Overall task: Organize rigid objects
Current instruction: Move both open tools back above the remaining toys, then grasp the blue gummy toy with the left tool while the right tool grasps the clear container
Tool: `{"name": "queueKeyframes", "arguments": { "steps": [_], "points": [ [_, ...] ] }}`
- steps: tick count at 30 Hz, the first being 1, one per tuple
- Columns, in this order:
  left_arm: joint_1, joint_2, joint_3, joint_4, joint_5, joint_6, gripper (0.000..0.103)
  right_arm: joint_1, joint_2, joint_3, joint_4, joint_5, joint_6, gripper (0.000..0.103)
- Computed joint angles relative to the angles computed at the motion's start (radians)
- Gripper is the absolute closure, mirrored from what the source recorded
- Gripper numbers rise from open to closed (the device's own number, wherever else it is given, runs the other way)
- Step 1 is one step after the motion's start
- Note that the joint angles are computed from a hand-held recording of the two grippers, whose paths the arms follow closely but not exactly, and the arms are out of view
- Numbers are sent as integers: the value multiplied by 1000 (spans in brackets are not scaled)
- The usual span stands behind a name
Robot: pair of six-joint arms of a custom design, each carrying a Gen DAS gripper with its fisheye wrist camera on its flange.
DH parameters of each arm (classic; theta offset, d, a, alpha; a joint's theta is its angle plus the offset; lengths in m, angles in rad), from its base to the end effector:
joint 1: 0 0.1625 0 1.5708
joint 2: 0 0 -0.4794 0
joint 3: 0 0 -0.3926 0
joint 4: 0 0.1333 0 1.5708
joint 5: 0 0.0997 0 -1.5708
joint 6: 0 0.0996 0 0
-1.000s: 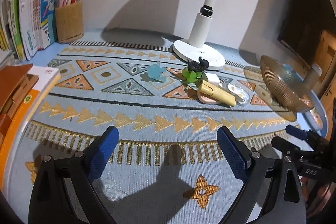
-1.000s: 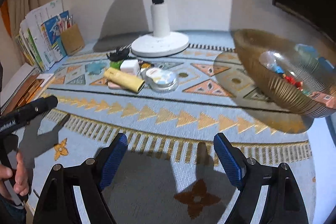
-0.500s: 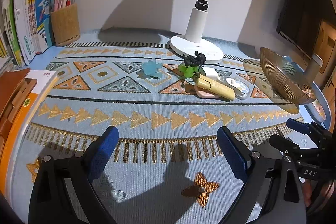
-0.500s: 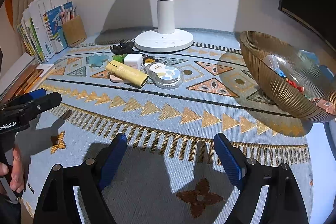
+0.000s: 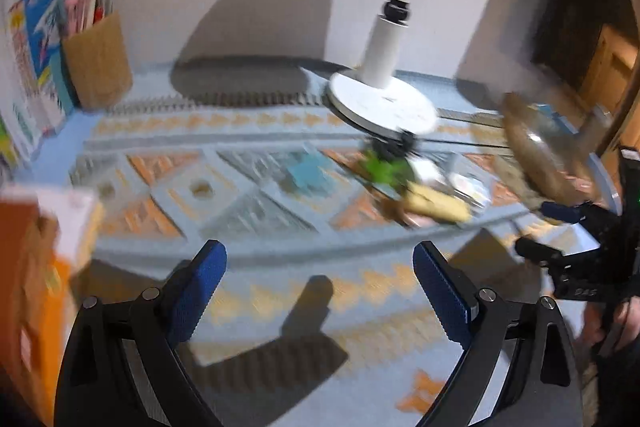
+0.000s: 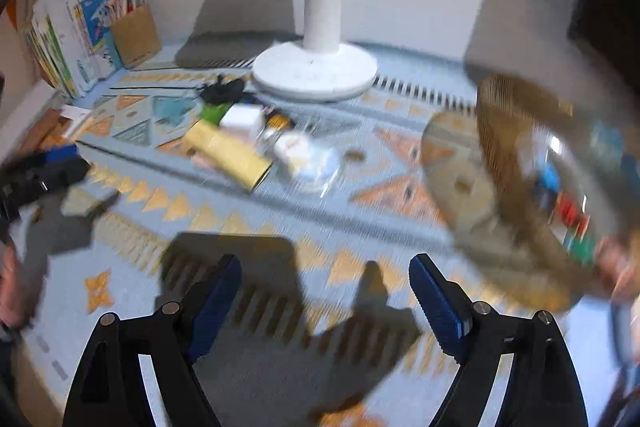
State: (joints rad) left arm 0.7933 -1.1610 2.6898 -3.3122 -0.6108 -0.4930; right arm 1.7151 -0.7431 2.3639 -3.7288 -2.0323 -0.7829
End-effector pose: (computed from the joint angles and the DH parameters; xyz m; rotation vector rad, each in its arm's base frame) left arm -0.0692 -0.3767 0.1752 0.2018 2.3201 -0.9180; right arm 0.1548 -0.4471 0.0691 0.9746 -2.3115 0.4696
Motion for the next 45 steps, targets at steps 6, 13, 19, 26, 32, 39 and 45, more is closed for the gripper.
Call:
{"name": "queueKeyframes", "arguments": {
  "steps": [6, 13, 19, 26, 32, 39, 45],
  "points": [
    [164, 83, -134, -90, -59, 264, 10, -59, 11, -116, 176, 77, 12, 41],
    [257, 130, -227, -111, -168, 373, 30, -40, 63, -160, 129, 88, -115, 41],
    [248, 158, -243, -114, -176, 410, 64, -34, 79, -214, 200, 113, -151, 37],
    [212, 144, -183, -149, -202, 399, 73, -49, 39, -203, 280, 152, -69, 52],
    [74, 116, -40, -187, -245, 264, 73, -55, -17, -65, 174, 152, -52, 53],
    [-101, 239, 74, -335, -267, 65, 73, -99, -92, 174, -73, 138, -43, 53],
    [-198, 365, 71, -344, -192, -29, 73, -133, -83, 258, -211, 102, -87, 53]
  ]
}}
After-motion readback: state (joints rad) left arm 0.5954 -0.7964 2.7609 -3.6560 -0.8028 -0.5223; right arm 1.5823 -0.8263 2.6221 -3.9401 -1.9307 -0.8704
